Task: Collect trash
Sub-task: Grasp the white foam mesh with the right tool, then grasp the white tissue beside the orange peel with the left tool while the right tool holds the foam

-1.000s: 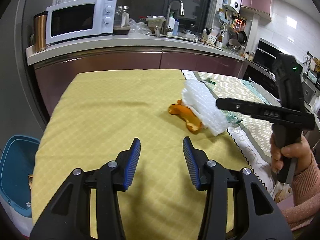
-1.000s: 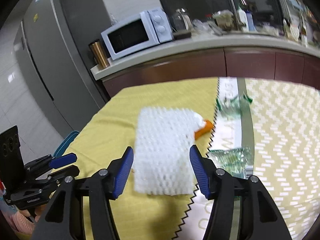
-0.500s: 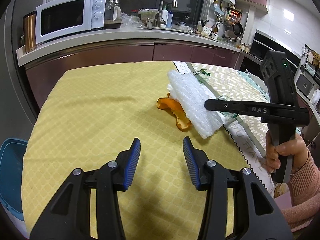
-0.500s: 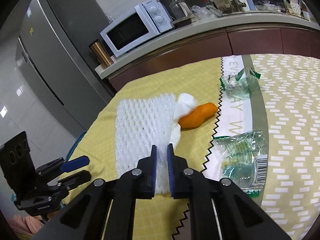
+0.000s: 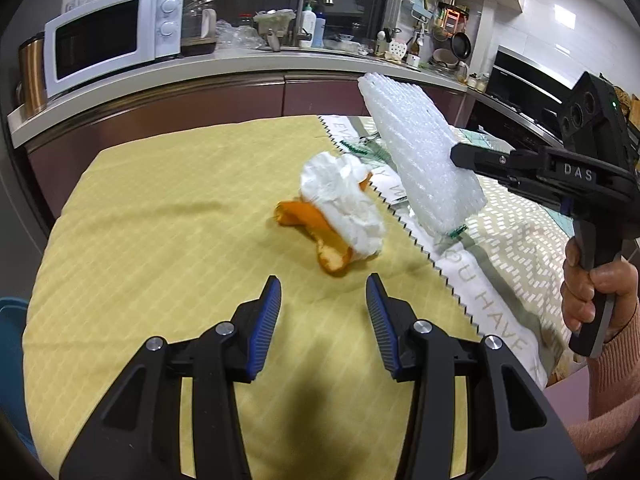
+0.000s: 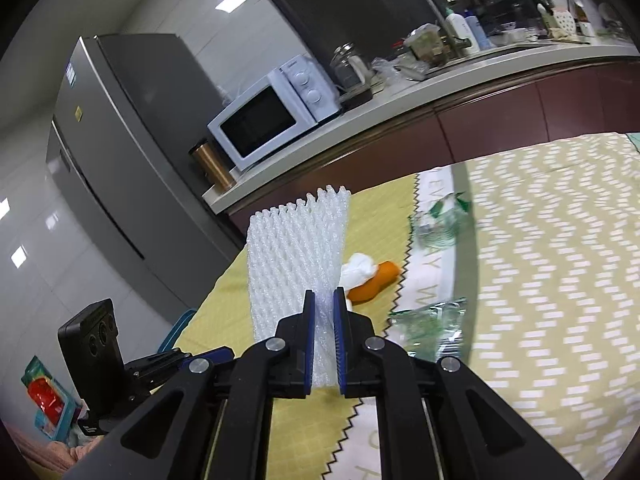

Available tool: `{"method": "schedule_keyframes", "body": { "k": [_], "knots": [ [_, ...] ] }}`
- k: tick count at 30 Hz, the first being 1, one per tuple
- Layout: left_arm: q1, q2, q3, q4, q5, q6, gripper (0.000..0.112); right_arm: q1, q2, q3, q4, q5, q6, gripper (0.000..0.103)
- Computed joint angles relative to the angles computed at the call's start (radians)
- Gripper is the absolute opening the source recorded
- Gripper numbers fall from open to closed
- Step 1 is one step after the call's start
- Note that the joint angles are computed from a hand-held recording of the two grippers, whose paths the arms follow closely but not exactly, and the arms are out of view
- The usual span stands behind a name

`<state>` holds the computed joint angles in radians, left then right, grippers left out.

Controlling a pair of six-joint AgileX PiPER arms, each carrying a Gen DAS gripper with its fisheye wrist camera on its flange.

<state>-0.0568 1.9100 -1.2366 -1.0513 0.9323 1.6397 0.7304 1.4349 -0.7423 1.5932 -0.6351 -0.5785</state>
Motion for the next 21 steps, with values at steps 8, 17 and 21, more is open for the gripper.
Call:
{"method": "schedule_keyframes", "body": {
  "k": [8,17,21],
  "knots": [
    [-0.099,0.035,-0.072,0.02,-0.029,-0.096,0.044,-0.016,-0.018,0.059,-0.062,0.013,0.108,0.008],
    [-0.16,0.12,-0.198,0.101,-0.037,-0.249,0.009,-0.032,-0.016,0.087,-0.141,0.038,0.196,0.008],
    [-0.142,0.107,-0.182,0.073,-0.027,-0.211,0.005,-0.039,-0.014,0.091,-0.168,0.043,0.224,0.008]
  ]
}}
